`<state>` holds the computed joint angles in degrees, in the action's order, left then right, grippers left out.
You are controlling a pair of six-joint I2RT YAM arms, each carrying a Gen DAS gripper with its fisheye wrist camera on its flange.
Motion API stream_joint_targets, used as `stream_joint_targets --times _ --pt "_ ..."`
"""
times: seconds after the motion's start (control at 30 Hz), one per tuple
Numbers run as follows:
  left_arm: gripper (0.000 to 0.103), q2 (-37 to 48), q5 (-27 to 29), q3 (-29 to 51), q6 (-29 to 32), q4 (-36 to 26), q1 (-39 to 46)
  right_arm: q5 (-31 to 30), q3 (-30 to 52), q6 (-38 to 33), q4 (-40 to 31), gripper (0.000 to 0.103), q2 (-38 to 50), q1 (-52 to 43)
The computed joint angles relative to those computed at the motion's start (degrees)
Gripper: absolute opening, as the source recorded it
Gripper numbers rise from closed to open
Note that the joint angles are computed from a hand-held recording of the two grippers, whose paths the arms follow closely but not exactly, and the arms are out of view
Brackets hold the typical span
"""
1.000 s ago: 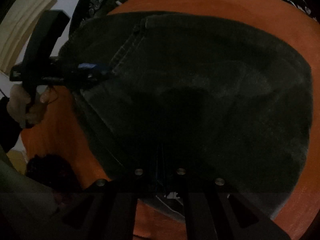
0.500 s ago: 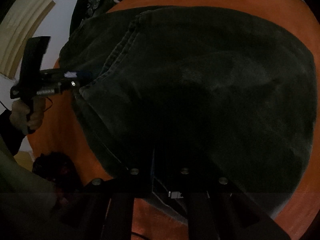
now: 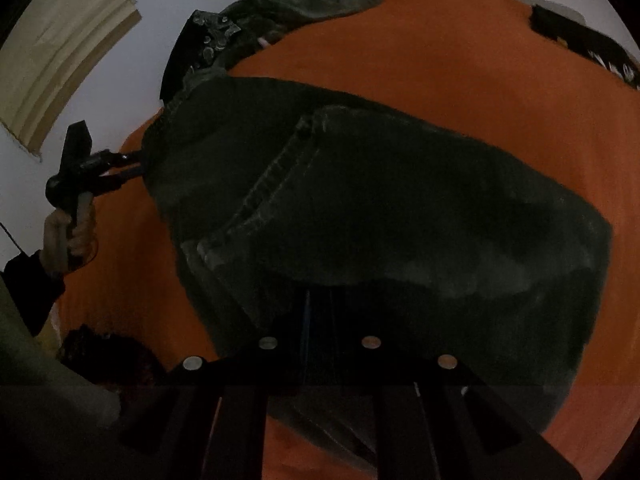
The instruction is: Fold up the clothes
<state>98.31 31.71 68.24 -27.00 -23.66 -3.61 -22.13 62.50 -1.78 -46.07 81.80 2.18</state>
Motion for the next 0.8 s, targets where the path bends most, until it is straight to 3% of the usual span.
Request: stream_joint_targets --times 0.07,0.17,0.2,0.3,0.53,0.6,0.7,0.8 --pt "0.063 -2.1 0.38 -1.83 -1.06 1.14 3.43 1.47 0.14 0.38 -0.4 0.009 -0.81 1.35" --pt "0.077 -4.67 0.02 -3.35 1.0 0.9 9.03 1.88 -1.27 0.67 -1.56 0.009 -4.09 1.27" --pt "0.078 -2.52 2.55 -2.29 0.74 0.22 10.31 1.74 -1.61 1.19 -1.4 0.009 -4.45 1.34" --pt "0.078 4.49 9.78 1.92 0.44 -2.88 13.85 1.57 -2.21 2.21 -1.04 0.009 -4.98 1.42" --pt "0.078 14.71 7.9 7.67 -2.51 2.29 7.7 1.81 -1.81 2.46 -1.17 0.009 -5.4 1.42" --pt "0.077 15.98 8.51 8.08 -5.1 7.06 7.01 3.66 -2.2 2.16 -1.22 0.009 -6.31 2.22" --pt "0.078 15.19 9.0 7.76 -7.05 7.24 7.52 6.05 -3.11 1.2 -1.51 0.009 -7.84 3.77" --pt "0.077 15.9 7.46 6.83 -9.68 9.83 6.75 4.08 -4.43 1.79 -0.88 0.009 -9.72 2.99"
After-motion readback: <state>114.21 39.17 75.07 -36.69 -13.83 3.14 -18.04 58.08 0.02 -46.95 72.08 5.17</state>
